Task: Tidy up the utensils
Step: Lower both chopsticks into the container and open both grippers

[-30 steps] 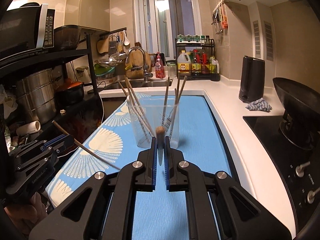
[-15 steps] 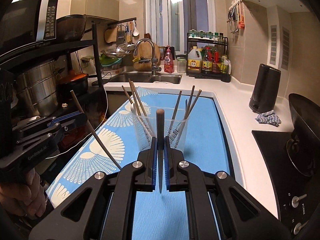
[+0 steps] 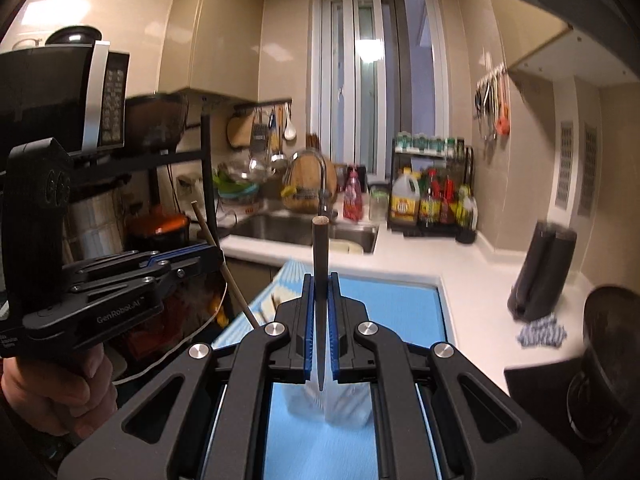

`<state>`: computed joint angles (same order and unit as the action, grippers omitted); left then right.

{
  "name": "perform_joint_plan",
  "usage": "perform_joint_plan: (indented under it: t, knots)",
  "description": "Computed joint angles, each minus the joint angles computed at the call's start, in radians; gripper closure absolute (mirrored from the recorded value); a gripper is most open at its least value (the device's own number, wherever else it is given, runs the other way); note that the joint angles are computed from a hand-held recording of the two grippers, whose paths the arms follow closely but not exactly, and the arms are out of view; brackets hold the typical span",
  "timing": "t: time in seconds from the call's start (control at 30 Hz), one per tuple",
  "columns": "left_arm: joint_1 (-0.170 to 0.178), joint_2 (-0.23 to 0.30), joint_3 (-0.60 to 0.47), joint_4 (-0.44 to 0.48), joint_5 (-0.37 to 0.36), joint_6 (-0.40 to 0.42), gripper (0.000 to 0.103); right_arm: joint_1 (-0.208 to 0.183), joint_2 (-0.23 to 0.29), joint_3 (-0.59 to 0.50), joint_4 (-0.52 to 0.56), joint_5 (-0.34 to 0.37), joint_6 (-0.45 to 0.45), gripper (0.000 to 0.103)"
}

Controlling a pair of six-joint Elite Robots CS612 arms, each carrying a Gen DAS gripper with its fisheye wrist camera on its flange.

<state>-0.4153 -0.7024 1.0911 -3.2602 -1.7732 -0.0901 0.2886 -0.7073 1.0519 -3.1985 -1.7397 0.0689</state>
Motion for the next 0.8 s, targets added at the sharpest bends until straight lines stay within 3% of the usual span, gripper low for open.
perform_joint_plan:
  t: [0.23,0.4,0.57,0.67,0.8]
  knots:
    - [-0.006,0.087,-0.134,0.114,0.030,-0.003,0.097,-0.013,0.093,-0.129,0.106,-0.019,0.019,0.097]
    - [-0.016,0.127,-0.177,0.214,0.054,0.033,0.097,-0.020,0.123,-0.157,0.195,-0.015,0.041,0.097]
    - [-0.020,0.116,-0.151,0.231,0.075,0.048,0.092,-0.022,0.112,-0.128,0.206,-0.021,0.058,0.084]
    - [-0.020,0.089,-0.103,0.174,0.087,0.041,0.078,-0.019,0.084,-0.077,0.163,-0.040,0.051,0.079]
    - [-0.022,0.046,-0.031,0.098,0.101,0.034,0.073,-0.013,0.040,0.002,0.099,-0.058,0.048,0.074]
